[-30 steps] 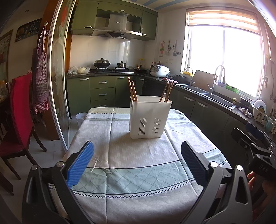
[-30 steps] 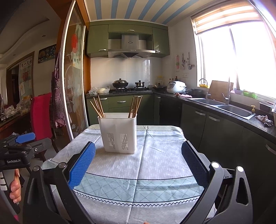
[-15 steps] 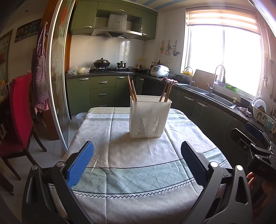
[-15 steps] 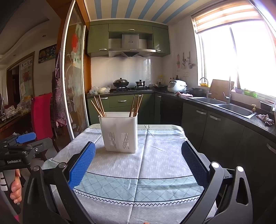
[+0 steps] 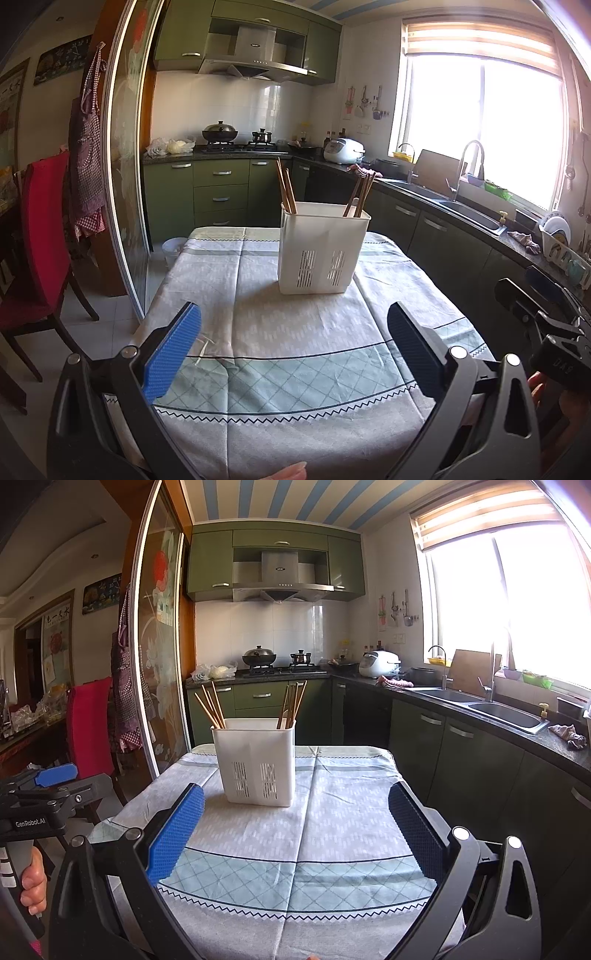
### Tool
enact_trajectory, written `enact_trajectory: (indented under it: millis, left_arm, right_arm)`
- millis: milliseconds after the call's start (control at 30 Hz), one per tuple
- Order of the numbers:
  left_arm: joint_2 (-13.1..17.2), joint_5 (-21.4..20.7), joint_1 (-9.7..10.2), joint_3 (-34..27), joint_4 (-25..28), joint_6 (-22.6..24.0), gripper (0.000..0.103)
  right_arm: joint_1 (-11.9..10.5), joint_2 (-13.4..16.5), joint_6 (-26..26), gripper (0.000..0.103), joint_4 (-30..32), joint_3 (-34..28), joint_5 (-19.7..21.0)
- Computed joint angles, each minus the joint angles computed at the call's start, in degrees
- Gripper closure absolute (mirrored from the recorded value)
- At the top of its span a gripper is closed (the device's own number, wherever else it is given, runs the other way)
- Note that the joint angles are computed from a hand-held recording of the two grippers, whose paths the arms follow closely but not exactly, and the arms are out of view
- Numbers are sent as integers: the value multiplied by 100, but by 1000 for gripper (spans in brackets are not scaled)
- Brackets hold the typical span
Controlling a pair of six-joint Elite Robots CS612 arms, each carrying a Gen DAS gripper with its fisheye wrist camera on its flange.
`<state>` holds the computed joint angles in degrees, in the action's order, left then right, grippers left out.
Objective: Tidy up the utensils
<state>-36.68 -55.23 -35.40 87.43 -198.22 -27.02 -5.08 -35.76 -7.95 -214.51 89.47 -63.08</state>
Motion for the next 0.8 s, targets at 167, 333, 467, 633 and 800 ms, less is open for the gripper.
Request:
enact_trajectory:
  millis: [167,333,467,633,800]
  left_arm:
    - [-12,-265,46,4,-32,27,7]
    - [30,-109,14,-22,-208,220,7]
    - [59,219,-40,-74,-171,366,7]
    - [55,224,-28,-80,-98,335,7]
    - [37,168,-5,-67,-2,190,7]
  right_arm:
    - [7,6,-1,5,-1,2,-21]
    - [13,14,-18,5,38,-4,-34]
    - [15,17,-17,5,40,-1,-43]
    - [15,18,-10,5,45,0,-44]
    - [23,33,-23,5,58,-16,-54]
